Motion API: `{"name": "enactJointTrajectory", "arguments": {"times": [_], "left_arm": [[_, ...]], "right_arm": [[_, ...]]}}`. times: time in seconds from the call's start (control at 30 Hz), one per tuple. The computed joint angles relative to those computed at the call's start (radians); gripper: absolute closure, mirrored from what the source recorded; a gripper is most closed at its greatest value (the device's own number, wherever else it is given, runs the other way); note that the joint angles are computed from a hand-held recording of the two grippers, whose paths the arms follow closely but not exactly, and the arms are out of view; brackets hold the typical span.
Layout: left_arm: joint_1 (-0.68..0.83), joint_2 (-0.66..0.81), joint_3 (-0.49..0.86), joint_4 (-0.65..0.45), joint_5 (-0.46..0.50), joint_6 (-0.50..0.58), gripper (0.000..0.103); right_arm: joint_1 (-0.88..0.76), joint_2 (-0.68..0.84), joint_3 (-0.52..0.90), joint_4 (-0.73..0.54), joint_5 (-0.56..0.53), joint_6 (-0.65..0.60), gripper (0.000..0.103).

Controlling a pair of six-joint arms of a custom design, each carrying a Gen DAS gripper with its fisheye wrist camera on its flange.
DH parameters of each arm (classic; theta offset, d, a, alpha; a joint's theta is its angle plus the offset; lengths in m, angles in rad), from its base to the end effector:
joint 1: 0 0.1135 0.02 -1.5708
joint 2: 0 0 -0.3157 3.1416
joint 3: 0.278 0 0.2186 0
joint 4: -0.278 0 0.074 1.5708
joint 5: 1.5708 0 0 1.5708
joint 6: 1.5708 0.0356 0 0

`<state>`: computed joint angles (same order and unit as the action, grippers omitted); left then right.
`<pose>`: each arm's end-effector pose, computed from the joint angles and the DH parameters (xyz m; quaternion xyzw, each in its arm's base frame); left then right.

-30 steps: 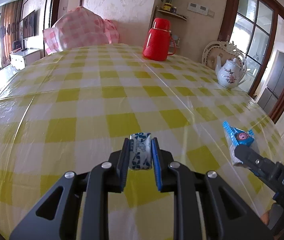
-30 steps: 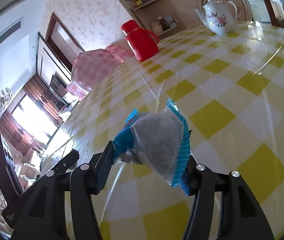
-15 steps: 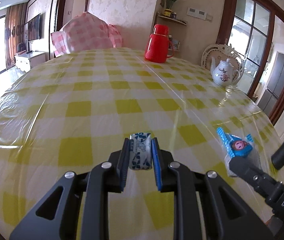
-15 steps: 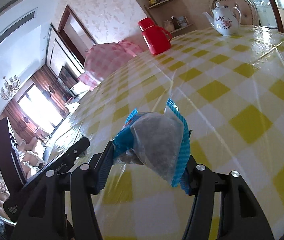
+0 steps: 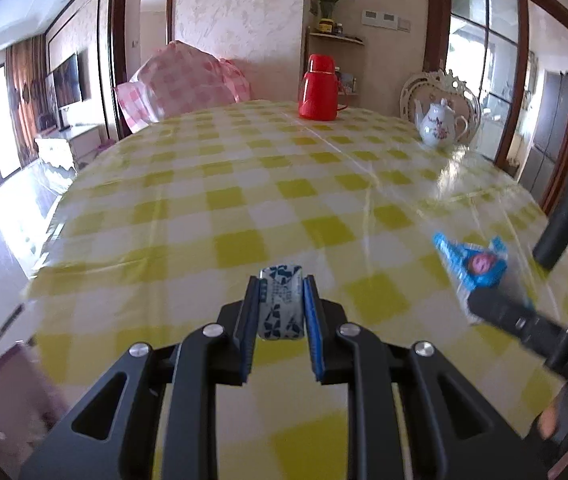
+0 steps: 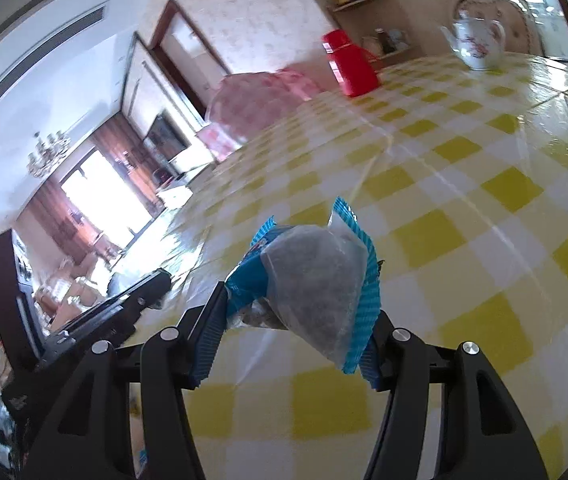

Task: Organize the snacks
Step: 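Carry the candy in the left tool while the right tool carries the tea bag to the box, then open the left tool over the box while the right tool releases the tea bag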

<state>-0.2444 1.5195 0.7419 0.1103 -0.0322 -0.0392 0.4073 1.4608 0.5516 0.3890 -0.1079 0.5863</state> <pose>0.2737 -0.0671 0.2562 0.0851 0.8956 -0.0474 0.4341 0.2342 0.1052 0.2439 0.0503 0.8629 0.2797 0.4180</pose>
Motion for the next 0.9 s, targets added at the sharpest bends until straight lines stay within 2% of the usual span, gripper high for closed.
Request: {"name": "enactJointTrajectory", "arguments": {"times": [0.17, 0.3, 0.47, 0.57, 0.7, 0.8, 0.9], "left_arm": [[0.104, -0.163, -0.110, -0.045, 0.062, 0.121, 0.081], [0.202, -0.258, -0.172, -0.077, 0.108, 0.227, 0.081], [0.399, -0.320, -0.238, -0.137, 0.244, 0.376, 0.081], [0.531, -0.331, -0.267, -0.156, 0.302, 0.476, 0.081], [0.798, -0.315, -0.276, -0.202, 0.418, 0.648, 0.081], [0.987, -0.255, -0.250, -0.237, 0.494, 0.754, 0.081], [1.116, -0.186, -0.224, -0.244, 0.534, 0.816, 0.081]], "right_arm": [[0.182, -0.044, 0.033, -0.058, 0.102, 0.004, 0.047], [0.279, -0.025, 0.075, -0.086, 0.138, -0.007, 0.047], [0.407, 0.036, 0.143, -0.119, 0.181, -0.010, 0.047], [0.474, 0.080, 0.184, -0.140, 0.189, -0.018, 0.047], [0.571, 0.155, 0.259, -0.174, 0.201, -0.033, 0.047], [0.636, 0.228, 0.332, -0.210, 0.201, -0.055, 0.047], [0.691, 0.306, 0.421, -0.266, 0.189, -0.087, 0.047]]}}
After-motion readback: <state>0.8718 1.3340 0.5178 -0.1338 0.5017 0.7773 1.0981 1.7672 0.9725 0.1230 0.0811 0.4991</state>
